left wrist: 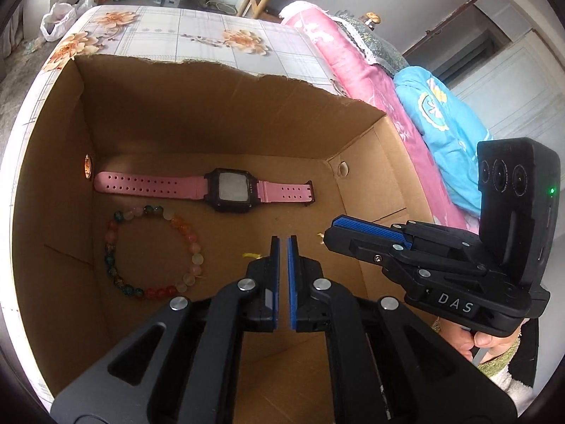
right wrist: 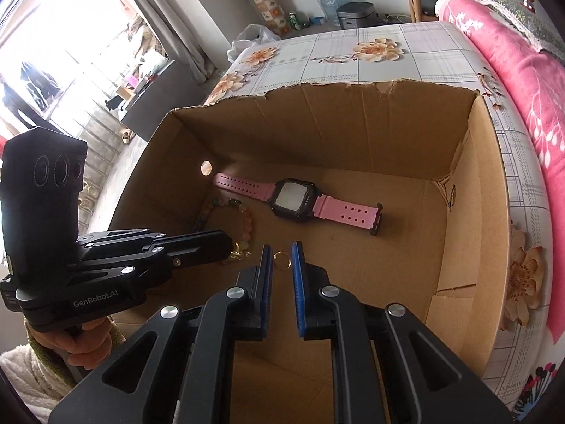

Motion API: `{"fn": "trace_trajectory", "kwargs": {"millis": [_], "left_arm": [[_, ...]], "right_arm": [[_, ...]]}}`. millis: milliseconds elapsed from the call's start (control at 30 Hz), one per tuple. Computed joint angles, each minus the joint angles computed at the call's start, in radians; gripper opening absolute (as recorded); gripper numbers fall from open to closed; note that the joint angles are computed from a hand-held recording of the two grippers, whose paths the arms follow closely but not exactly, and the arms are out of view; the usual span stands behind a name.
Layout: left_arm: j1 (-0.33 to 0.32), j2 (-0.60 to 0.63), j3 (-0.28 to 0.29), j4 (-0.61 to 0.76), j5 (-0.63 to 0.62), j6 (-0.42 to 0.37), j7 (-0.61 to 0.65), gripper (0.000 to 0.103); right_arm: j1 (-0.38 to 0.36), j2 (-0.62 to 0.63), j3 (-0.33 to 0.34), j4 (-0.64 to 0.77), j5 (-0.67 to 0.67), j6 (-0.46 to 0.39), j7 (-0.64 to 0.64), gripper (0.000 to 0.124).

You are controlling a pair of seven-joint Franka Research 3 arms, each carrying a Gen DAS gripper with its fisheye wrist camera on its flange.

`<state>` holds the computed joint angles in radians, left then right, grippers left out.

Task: Organize jewelry
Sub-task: 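Open the left tool over the box while the right tool opens to drop the ring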

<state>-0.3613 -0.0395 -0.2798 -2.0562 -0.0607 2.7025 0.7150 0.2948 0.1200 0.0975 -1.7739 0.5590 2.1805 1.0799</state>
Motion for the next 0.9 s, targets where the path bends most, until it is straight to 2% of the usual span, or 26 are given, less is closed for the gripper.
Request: {"fn": "trace_trajectory", "kwargs": {"millis": [200,400,500,700,733,900], "left_arm": [[0.003,0.009,0.0,0.01,0.026,-0.013,-0.021,0.01],[0.005,-0.024,-0.007,-0.011,0.115,-0.024,-0.095,0.011],[0.003,-0.051,-0.012,-0.03,0.16,-0.014,-0.131,0.012],[0.005,-0.134,-0.044,-0.084,0.317,0.01,-0.242,0.019],[0.007,-0.153,-0.053,-0.1,0.347,0.021,-0.268,0.02],[0.012,-0.26,-0.106,-0.172,0.48,0.001,-0.37,0.044]], "right_arm": [[-0.009,-0.001,-0.003,-0.005,0.034,0.015,-0.01,0.012],[-0.019,-0.024,-0.009,-0.027,0.062,0.031,-0.012,0.013],[-0.022,-0.052,-0.012,-0.054,0.078,0.046,-0.016,0.024],[-0.015,-0.159,-0.019,-0.158,0.106,0.104,-0.055,0.032],[-0.012,-0.184,-0.022,-0.184,0.111,0.117,-0.063,0.032],[0.006,-0.344,-0.052,-0.34,0.192,0.165,-0.149,0.034]]}}
